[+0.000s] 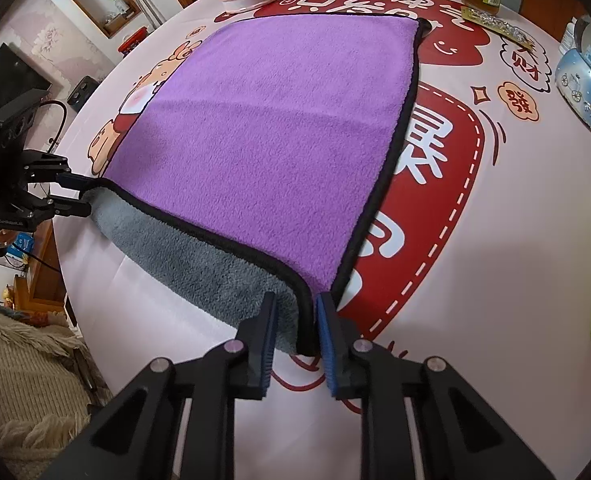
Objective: Fold towel
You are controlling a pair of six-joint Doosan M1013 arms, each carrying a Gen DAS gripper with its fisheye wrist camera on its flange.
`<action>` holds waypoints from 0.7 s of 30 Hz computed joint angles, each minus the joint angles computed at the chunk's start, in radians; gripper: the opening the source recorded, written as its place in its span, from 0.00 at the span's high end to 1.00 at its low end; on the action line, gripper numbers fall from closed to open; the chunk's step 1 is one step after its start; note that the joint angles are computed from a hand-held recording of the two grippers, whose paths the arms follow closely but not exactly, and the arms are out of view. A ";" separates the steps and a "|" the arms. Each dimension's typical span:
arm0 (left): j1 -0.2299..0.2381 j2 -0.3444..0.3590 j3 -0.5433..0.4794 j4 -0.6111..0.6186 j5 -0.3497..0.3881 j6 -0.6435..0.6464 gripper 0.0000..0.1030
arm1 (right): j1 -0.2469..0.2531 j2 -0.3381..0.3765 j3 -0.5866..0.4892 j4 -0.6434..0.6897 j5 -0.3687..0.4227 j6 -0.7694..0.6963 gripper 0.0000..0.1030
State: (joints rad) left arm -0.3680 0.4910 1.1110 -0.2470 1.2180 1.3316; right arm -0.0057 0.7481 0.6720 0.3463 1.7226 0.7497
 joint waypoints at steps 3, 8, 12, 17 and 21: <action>0.005 0.002 0.001 -0.015 0.000 -0.010 0.70 | 0.000 -0.001 0.001 -0.001 -0.001 0.000 0.83; 0.008 0.004 0.002 -0.021 -0.002 -0.020 0.75 | 0.003 -0.003 0.006 -0.006 -0.008 0.001 0.83; 0.012 0.003 0.003 -0.034 0.002 -0.025 0.80 | 0.005 -0.003 0.006 -0.006 -0.010 0.004 0.84; 0.026 0.004 0.007 -0.069 0.008 -0.040 0.82 | 0.006 -0.002 0.005 -0.008 -0.009 0.008 0.84; 0.026 0.006 0.004 -0.063 0.010 -0.044 0.82 | 0.006 0.006 -0.008 -0.003 0.004 0.027 0.84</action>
State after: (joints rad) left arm -0.3418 0.4967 1.1147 -0.3095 1.2277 1.2875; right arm 0.0000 0.7541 0.6635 0.3438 1.7261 0.7764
